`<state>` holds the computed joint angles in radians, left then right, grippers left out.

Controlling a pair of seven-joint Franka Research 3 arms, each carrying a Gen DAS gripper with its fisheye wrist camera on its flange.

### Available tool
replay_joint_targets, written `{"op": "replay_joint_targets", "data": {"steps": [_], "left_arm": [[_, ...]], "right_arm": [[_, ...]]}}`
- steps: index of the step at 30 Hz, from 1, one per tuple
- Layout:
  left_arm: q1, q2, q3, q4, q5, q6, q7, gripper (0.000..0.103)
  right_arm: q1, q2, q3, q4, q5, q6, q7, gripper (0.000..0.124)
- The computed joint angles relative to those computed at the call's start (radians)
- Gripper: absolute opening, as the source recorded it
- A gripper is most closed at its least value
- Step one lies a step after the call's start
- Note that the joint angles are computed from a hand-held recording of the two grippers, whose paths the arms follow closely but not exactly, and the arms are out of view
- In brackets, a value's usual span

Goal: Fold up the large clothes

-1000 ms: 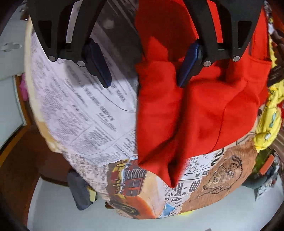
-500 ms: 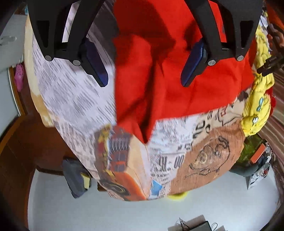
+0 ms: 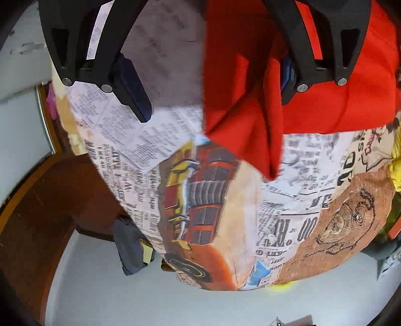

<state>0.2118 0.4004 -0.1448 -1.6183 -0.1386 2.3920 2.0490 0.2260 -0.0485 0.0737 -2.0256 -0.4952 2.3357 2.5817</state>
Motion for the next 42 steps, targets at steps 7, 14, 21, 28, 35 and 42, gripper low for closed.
{"op": "replay_joint_targets", "data": {"steps": [7,14,21,28,35,42], "left_arm": [[0.025,0.016,0.012,0.015,-0.013,-0.030,-0.034,0.083],[0.005,-0.055,0.060,-0.086,0.114,0.069,-0.061,0.082],[0.070,-0.089,0.037,-0.128,0.039,0.032,0.029,0.082],[0.131,-0.074,0.002,-0.017,-0.244,-0.145,0.163,0.081],[0.089,0.122,-0.008,0.260,-0.292,-0.349,0.028,0.082],[0.076,0.219,-0.066,0.366,-0.271,-0.408,-0.012,0.079]], "right_arm": [[-0.030,-0.099,0.003,-0.109,0.018,0.017,0.023,0.084],[-0.061,-0.178,0.055,-0.160,-0.016,-0.010,0.054,0.084],[-0.097,-0.269,0.070,-0.255,0.036,0.036,0.095,0.084],[-0.081,-0.288,0.072,-0.264,0.150,0.147,-0.053,0.084],[-0.083,-0.190,0.059,-0.229,0.284,0.262,-0.115,0.086],[-0.074,-0.102,0.026,-0.239,0.389,0.405,-0.129,0.083]]}}
